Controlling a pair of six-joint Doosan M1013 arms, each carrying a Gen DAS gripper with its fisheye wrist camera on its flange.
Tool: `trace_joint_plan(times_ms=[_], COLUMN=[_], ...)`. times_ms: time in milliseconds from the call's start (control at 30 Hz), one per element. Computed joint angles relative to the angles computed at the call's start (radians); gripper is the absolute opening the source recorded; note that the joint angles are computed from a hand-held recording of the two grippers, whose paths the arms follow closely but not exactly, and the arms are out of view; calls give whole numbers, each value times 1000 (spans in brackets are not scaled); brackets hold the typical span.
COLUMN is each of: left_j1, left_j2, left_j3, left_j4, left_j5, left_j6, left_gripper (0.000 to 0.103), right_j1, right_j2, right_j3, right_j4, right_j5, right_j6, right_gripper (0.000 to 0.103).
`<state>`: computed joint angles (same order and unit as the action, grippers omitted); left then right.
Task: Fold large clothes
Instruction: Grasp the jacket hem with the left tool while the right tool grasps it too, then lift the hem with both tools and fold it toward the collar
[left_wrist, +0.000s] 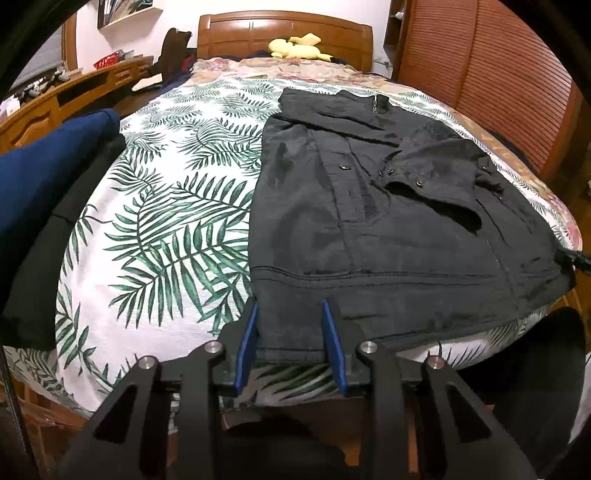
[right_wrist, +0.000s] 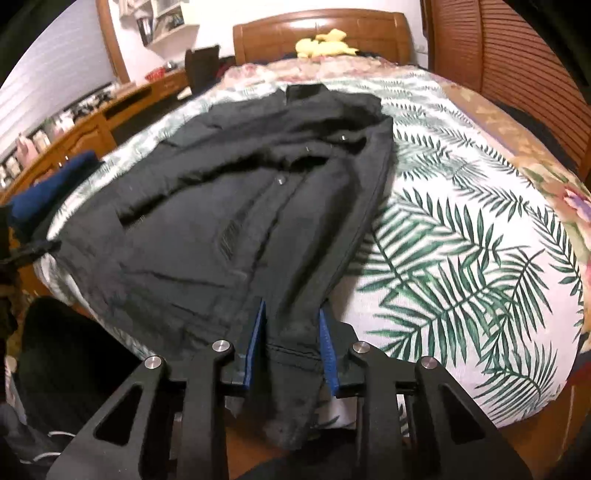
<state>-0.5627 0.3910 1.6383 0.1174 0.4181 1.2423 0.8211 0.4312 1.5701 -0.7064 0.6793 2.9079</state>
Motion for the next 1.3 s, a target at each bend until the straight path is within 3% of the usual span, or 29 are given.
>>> trace_joint_plan(times_ms=[167, 367, 667, 767, 900, 1033, 1067, 1300], left_j1=[7, 10, 12, -6, -20, -37, -45, -47], left_j2=[-4, -10, -3, -15, -58, -103, -115, -202], left_j3=[9, 9, 4, 9, 15, 10, 7, 25], left_j4=[-15, -34, -31, 114, 264, 427, 508, 725], left_j5=[-20, -13, -7, -30, -106, -178, -187, -248], left_j6=[20, 57, 36, -66, -207, -359, -425, -618], left_gripper=[11, 8, 9, 1, 1, 1, 1, 1], right_j1=[-7, -38, -22, -18, -5, 1, 5, 56], right_j2=[16, 3, 8, -2, -45, -69, -76, -145], right_j3=[-21, 7, 7, 21, 42, 18, 10, -3], right_j4=[64, 164, 66, -4, -234, -330, -353, -514], right_j5=[24, -58, -53, -79, -114, -108, -102, -22], right_j6=[-51, -43, -8, 68, 268, 306, 315, 376], right_gripper=[30, 30, 19, 9, 6, 5, 5, 5])
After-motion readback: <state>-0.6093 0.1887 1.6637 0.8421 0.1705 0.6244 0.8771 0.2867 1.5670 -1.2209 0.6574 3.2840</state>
